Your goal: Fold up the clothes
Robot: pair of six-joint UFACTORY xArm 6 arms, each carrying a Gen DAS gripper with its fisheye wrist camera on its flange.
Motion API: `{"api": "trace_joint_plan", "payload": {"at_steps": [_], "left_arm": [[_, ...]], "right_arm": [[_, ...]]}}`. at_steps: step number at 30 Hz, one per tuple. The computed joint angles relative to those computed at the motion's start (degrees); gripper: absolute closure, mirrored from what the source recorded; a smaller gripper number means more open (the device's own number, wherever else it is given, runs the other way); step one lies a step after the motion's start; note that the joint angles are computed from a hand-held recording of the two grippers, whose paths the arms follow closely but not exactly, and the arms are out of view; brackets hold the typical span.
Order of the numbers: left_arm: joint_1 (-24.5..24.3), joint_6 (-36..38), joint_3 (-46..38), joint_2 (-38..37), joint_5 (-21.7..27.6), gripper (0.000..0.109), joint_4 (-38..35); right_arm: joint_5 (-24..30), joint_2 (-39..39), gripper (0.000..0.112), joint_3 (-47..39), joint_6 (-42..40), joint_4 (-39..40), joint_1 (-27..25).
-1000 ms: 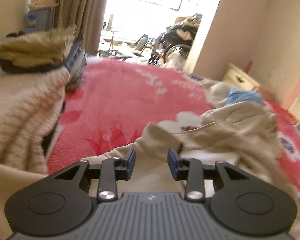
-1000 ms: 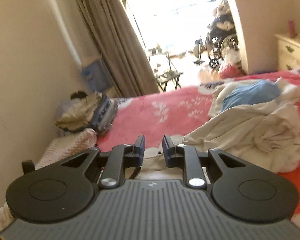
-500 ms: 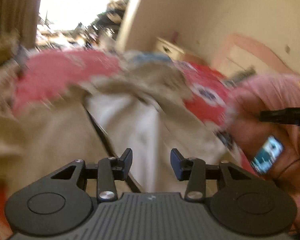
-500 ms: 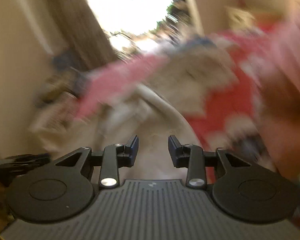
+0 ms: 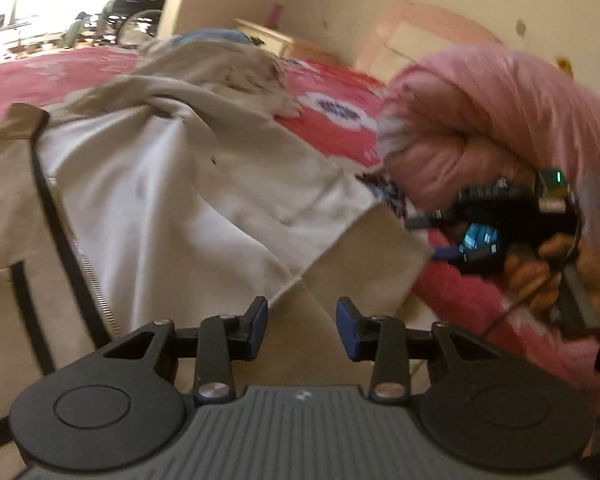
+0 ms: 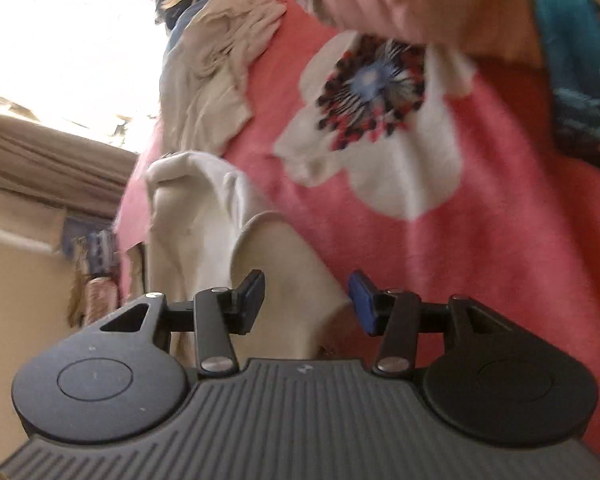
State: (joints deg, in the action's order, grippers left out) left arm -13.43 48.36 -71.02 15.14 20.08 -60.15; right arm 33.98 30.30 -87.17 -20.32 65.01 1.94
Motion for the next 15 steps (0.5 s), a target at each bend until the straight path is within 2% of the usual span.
{"api": "trace_joint_plan", "payload": {"at_steps": [2,4,6,9,12,15], "left_arm": [[0.1,-2.0,-1.2,1.9,1.6,0.073,0.8],[0.2,-4.0,-1.8,3.1,2.7,0.074,1.7],[0.3,-6.2,-2.0,3.8,3.3,0.074,3.5],[0.5,-9.5,-2.6,5.2,5.3,0.074,5.9],[0.1,-7.8,-2.3,5.7,4.9,0.073,4.7],[0.4,-5.4,-1.0,4.6,4.6,0.073,2.6]], "right_arm": [[-1.4,1.1,0.071,-1.5,0.1,-1.6,1.0],[-2.5,1.8,0.104,-2.3,-1.3,0.4,1.7],[-3.9,1.0,0.106,-1.8,-5.2,4.3,2.3],[-5.4,-1.8,0.107,-0.6,-16.4,11.8,3.6],[-1.3,-4.4,0.107,-0.9,-27.6,20.0,3.7],[4.9,-6.3,0.107,-1.9,-36.8,21.5,4.4]]}}
